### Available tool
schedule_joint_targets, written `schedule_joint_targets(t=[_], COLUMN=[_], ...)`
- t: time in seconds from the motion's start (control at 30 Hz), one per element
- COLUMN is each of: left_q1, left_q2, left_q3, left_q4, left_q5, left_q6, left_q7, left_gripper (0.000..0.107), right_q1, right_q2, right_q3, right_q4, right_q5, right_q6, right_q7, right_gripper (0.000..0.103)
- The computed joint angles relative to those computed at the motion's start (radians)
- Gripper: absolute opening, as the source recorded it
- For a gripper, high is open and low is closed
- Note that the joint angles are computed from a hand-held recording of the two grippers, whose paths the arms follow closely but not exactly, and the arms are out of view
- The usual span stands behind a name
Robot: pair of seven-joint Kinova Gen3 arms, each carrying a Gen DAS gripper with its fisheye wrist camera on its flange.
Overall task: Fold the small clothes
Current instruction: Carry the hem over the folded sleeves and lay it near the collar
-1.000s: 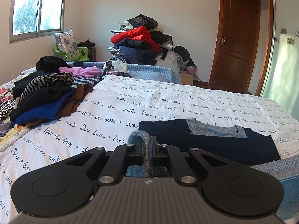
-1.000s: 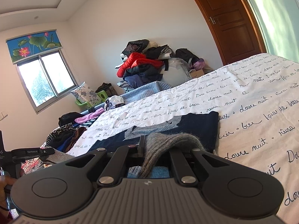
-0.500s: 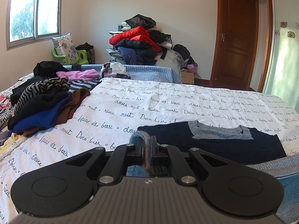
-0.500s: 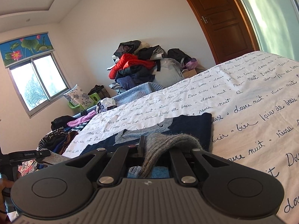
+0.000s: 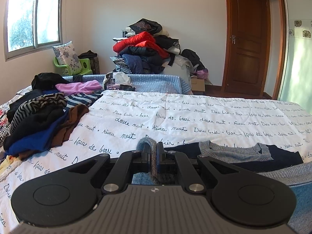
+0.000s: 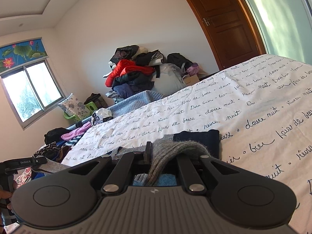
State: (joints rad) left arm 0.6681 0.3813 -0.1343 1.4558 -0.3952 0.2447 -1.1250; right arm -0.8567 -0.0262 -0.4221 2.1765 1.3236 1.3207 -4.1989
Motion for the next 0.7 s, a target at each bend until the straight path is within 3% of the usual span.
schedule_joint_targets(t=[0.4, 0.7], left_q1=[0.007, -0.012], left_q2=[0.099, 0.168], left_q3=[-0.008, 0.026], left_q4=[-0.140, -0.254], left_q5=[-0.012, -0.011], left_q6=[0.077, 0.150], left_q7=[0.002, -0.037], left_gripper=[0.007, 0.008], right_q1=[0.100, 0.155], right_q2=[0.004, 0.015], right_q3=[0.071, 0.097], right_q4=[-0.003, -0.001], right_q5=[0.060, 0.082], right_q6=[-0.151, -0.218], right_q7=[0.037, 0.027], right_gripper=[0.006, 0.006])
